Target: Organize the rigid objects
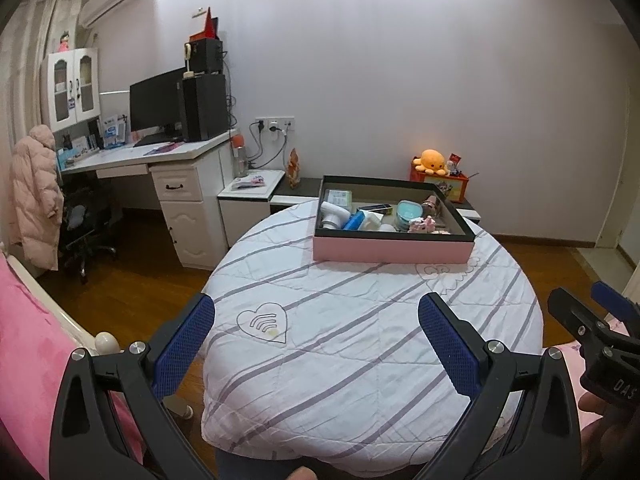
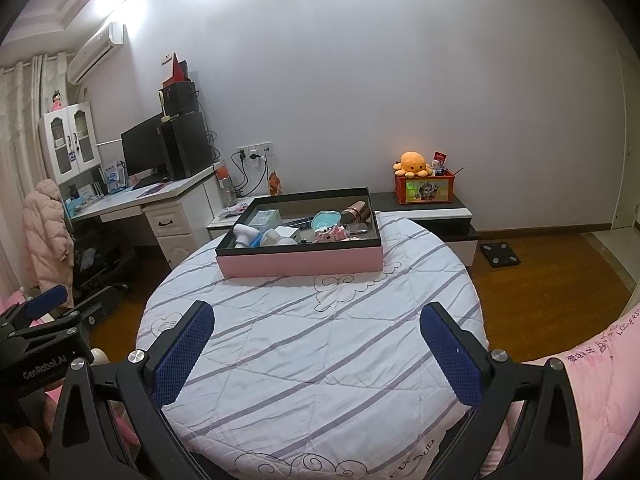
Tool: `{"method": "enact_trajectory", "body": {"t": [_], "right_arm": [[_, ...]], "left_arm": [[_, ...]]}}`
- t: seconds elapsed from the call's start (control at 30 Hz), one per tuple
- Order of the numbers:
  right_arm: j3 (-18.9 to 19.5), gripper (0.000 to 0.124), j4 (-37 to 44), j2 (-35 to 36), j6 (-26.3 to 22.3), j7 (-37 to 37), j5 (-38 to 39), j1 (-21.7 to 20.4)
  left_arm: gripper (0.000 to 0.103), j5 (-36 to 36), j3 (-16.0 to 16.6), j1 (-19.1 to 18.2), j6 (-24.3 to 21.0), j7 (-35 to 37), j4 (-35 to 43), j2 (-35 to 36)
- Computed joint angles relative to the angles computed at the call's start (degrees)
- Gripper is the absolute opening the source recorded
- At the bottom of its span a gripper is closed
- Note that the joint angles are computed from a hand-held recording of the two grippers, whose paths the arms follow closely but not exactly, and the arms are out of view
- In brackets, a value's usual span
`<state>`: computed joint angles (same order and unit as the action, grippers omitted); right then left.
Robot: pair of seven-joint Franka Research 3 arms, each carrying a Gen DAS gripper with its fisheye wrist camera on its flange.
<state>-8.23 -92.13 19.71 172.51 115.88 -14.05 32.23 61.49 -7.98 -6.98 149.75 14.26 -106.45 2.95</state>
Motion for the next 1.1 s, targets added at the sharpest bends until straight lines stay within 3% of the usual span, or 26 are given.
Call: {"method": "enact_trajectory", "body": {"t": [0.23,0.53,0.7,1.1], "right_arm": [[-0.4,0.103,-0.1,-0.1,-0.1,-0.1,-0.2,0.2],[-0.1,0.103,0.6,0.3,-0.4,0.2,-0.2,-0.3],[-0.9,0.103,0.8,0.4,-0.5,0.8,-0.8,0.2],[-3.8,0.103,0.4,0.0,0.1,5.2,-5.9,2.6]], "left_arm": [[0.103,-0.8,0.2,0.4,1.7,0.3,-0.5,-0.2],[0.103,-2.7,-0.2,-0.1,-0.6,2.7,0.4,0.6],[0.103,-4.0,0.2,0.0,1.6,3.2,0.0,0.5],[0.103,3.3,-0.3,-0.3,0.4,-2.0,-1.0,-1.2]]}}
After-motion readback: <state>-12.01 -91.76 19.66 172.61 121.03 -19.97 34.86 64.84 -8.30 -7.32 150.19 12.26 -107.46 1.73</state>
